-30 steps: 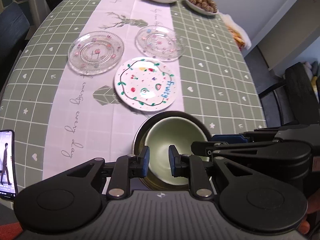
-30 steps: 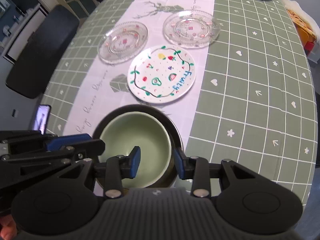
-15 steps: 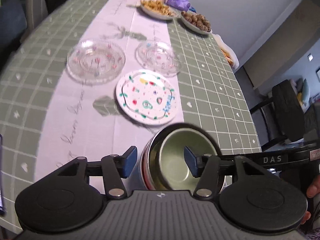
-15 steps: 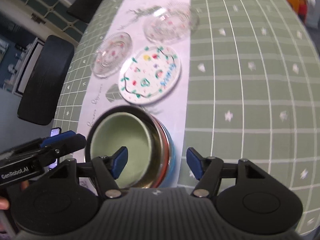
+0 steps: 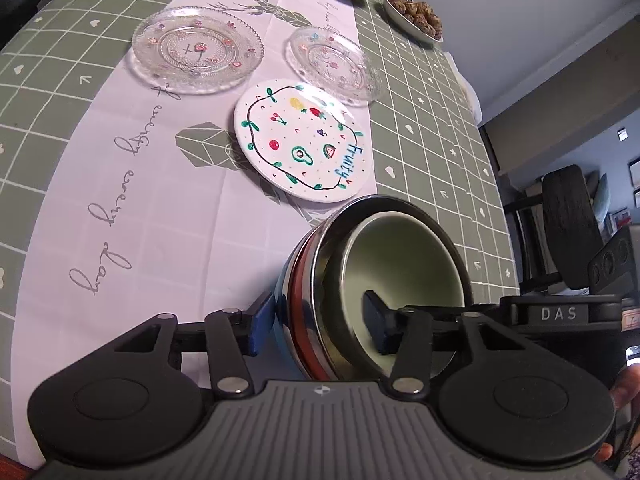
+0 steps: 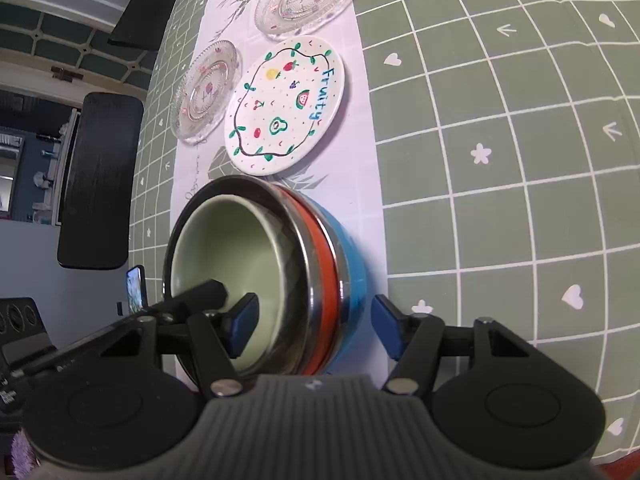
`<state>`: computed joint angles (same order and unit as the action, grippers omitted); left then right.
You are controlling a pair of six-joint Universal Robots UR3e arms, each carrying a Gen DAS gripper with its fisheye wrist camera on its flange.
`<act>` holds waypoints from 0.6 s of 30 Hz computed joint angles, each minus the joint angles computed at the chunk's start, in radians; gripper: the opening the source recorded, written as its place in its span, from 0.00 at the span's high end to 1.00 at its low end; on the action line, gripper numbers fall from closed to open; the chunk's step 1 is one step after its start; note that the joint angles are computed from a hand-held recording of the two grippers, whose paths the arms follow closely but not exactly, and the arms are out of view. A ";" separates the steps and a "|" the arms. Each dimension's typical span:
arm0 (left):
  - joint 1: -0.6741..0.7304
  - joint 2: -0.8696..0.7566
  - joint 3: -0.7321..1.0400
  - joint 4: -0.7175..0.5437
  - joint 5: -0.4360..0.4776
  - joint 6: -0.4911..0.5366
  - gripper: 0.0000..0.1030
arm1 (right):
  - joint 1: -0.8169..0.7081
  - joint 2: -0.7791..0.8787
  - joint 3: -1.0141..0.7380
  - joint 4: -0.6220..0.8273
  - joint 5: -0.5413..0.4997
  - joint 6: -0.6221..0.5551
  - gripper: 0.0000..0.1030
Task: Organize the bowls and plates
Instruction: 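Grip the rim of the stacked bowls with both tools, then lift the bowl stack with both tools and set it aside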
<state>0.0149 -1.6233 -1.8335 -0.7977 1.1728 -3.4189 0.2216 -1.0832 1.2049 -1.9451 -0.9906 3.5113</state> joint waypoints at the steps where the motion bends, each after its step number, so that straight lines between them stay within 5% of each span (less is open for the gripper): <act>1: -0.005 -0.002 0.006 -0.006 0.010 0.001 0.53 | 0.003 -0.001 -0.002 -0.001 -0.010 0.008 0.45; 4: -0.001 -0.002 0.011 -0.018 0.010 -0.001 0.56 | 0.011 -0.003 -0.012 0.012 -0.042 0.020 0.55; 12: 0.011 0.007 0.043 -0.079 0.052 0.011 0.59 | 0.053 0.048 -0.106 0.050 -0.065 0.029 0.56; 18: 0.078 0.052 0.031 -0.127 0.087 0.041 0.60 | 0.115 0.209 -0.356 0.118 -0.061 0.060 0.57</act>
<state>0.0930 -1.5717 -1.8024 -0.9251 1.2601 -3.3782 0.3364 -0.8742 0.8494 -1.8275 -1.0513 3.5713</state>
